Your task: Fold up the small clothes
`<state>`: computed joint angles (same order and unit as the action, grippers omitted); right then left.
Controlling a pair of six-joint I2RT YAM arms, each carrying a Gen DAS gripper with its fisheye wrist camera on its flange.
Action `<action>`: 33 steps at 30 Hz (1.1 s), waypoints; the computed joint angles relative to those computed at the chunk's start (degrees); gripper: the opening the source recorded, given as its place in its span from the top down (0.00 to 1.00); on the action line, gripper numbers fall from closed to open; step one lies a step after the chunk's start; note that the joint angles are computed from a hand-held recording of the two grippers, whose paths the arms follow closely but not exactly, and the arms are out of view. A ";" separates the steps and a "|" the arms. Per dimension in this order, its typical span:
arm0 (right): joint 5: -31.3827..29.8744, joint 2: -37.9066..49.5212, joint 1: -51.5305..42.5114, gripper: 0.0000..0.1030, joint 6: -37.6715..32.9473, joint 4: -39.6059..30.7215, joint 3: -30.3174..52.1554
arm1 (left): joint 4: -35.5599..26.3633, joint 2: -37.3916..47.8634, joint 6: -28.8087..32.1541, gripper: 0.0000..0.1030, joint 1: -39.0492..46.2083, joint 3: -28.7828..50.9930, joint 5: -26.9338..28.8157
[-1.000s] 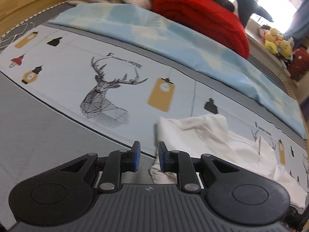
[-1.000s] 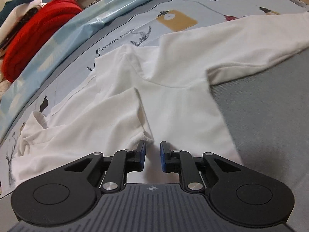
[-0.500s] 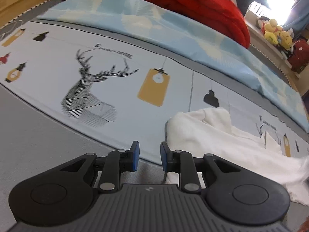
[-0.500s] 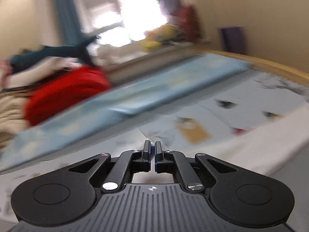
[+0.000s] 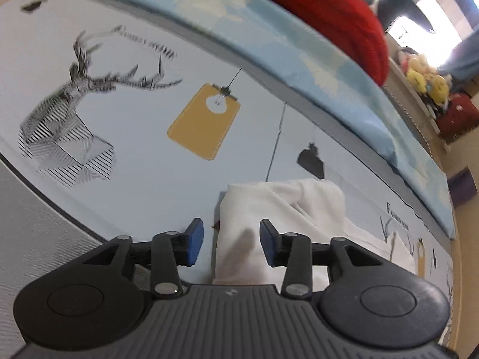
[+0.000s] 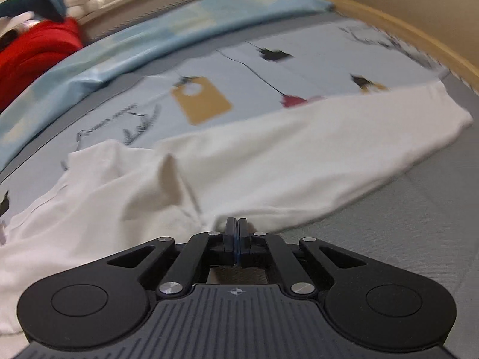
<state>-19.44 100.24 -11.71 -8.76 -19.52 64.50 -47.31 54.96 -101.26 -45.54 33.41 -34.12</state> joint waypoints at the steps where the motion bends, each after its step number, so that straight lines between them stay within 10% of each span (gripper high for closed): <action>1: -1.39 0.38 -0.86 1.00 0.02 -0.80 0.11 | 2.80 -0.41 1.93 0.52 1.97 -1.40 1.02; 5: -5.28 -0.74 -1.73 0.97 1.33 2.13 -0.89 | 11.23 0.26 6.44 0.54 7.80 -5.22 4.02; 6: -7.12 -1.42 -2.13 0.97 1.90 3.22 -1.40 | 14.23 -0.25 8.95 0.92 8.66 -6.46 4.31; 8: -10.42 -2.28 -2.33 0.97 2.26 4.70 -2.06 | 14.10 0.73 16.11 0.97 9.38 -5.09 3.63; 11: -14.77 -0.71 -1.53 0.85 -0.29 0.54 0.25 | 0.12 5.17 10.49 0.97 4.96 1.72 -8.15; 17: -8.61 1.15 3.05 0.80 -5.07 -4.68 2.33 | -10.59 10.02 10.45 0.88 3.65 9.87 -4.81; 24: -4.18 0.69 4.63 0.80 -4.38 -2.33 0.99 | -2.00 2.39 20.46 0.85 -2.03 6.83 8.14; 27: -5.83 0.77 4.25 1.00 -5.04 -2.42 0.95 | -3.64 7.85 23.23 0.91 -2.96 4.72 15.47; 33: -8.59 -3.17 1.07 1.00 2.47 2.18 -0.51 | -12.85 8.99 21.02 0.89 -7.47 7.13 12.95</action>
